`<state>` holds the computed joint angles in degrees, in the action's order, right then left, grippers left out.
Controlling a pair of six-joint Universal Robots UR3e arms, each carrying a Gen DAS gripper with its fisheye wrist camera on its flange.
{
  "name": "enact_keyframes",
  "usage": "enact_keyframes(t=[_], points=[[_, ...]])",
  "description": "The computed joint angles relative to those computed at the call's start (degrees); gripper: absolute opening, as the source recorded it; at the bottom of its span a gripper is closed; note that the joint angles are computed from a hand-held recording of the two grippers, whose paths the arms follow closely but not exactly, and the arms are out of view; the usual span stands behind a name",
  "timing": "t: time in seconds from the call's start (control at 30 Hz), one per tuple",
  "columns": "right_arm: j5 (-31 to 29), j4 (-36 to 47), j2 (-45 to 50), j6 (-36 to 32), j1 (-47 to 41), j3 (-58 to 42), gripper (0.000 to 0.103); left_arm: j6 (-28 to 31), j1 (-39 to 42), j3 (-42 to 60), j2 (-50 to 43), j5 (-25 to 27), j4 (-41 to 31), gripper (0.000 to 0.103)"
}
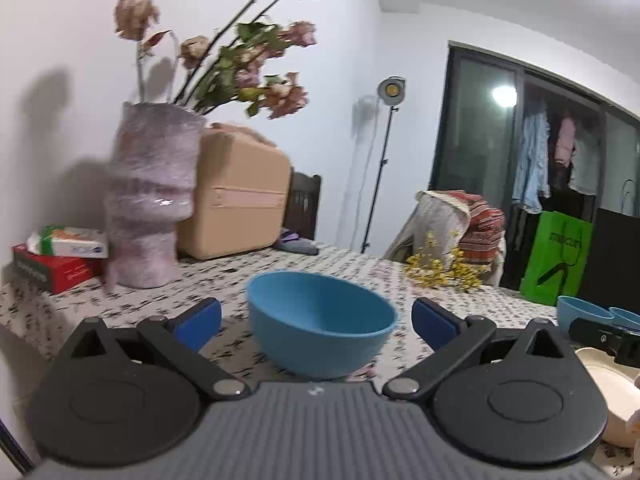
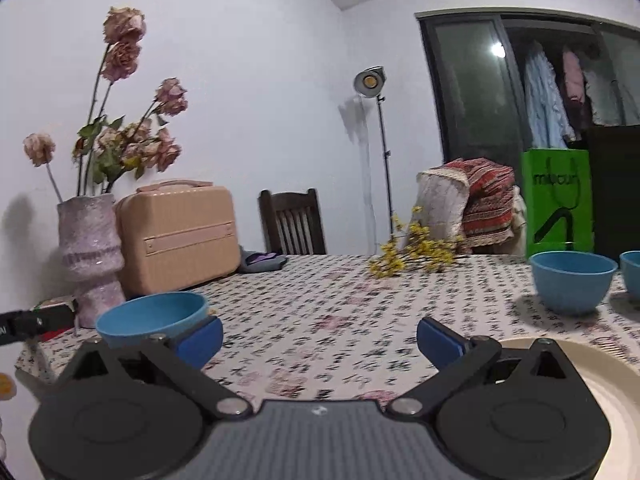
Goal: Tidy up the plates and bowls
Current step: 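Move both open grippers back toward the two remaining blue bowls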
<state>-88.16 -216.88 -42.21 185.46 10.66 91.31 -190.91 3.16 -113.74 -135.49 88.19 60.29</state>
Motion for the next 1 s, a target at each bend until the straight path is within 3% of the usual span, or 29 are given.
enact_keyframes(t=[0.4,1.0], points=[[-0.50,-4.46,-2.47,0.54,-4.15,6.05,0.103,1.25,-4.62,7.53,-2.11,0.49,-3.77,0.103],[-2.15,-12.01,-6.85,1.30,-10.21,17.24,0.103,3.37,-10.60,20.37,-6.39,-2.84,-12.54,0.103]])
